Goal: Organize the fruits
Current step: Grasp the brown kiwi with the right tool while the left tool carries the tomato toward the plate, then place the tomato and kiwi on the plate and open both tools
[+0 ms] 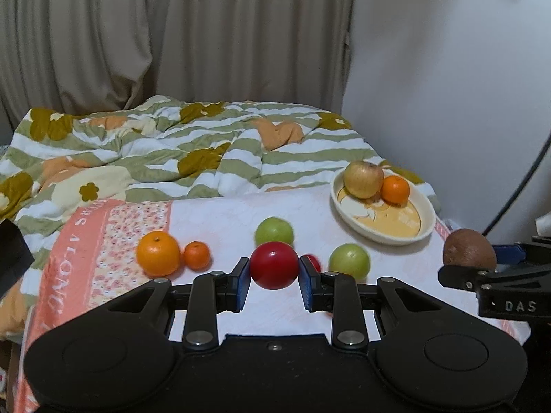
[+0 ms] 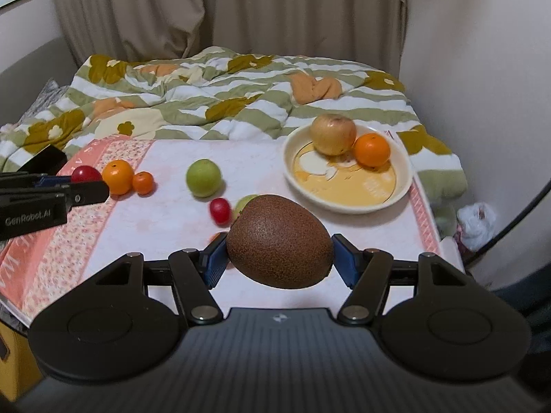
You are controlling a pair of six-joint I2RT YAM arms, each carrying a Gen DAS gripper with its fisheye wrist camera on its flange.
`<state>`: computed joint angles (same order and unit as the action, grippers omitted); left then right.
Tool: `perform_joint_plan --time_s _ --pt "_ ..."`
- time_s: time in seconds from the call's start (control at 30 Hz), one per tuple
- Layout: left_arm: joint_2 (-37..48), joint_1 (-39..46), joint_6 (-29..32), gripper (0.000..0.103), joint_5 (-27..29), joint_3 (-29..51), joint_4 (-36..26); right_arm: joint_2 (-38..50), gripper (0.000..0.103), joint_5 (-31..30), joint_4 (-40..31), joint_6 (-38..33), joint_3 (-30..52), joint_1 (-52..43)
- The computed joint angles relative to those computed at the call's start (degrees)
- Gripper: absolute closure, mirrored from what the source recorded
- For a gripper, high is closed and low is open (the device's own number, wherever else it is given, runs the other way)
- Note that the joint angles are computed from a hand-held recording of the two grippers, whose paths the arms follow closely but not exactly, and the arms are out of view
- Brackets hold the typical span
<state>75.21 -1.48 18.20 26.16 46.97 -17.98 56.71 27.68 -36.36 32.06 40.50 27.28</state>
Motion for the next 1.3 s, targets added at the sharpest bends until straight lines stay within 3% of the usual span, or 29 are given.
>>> perform_joint_plan --time_s 0.2,0.37,0.5,0.8,1.3 --pt "-0.39 -12.49 -12.34 0.070 -11.74 -0.56 4.73 -5.79 0.024 -17.08 3.74 -20.63 -2.14 -22.49" --pt "3.97 -20.95 -18.59 0.070 -20.64 2.68 7.58 -1.40 0.024 -29.50 8.13 -33.41 -0.78 -38.38" --pt "9.09 -25.08 -20.71 0.070 -24.90 6.98 8.39 4.59 0.024 -36.06 11.36 -39.19 1.31 -46.07" --pt "23.28 -29.83 -20.27 0.070 -26.56 18.76 8.33 17.94 0.024 -41.44 19.03 -42.01 5.74 -52.62" --pt "46.09 -32.64 -12.77 0.070 -24.78 39.07 2.78 29.87 0.024 -39.94 24.53 -39.23 8.86 -55.12"
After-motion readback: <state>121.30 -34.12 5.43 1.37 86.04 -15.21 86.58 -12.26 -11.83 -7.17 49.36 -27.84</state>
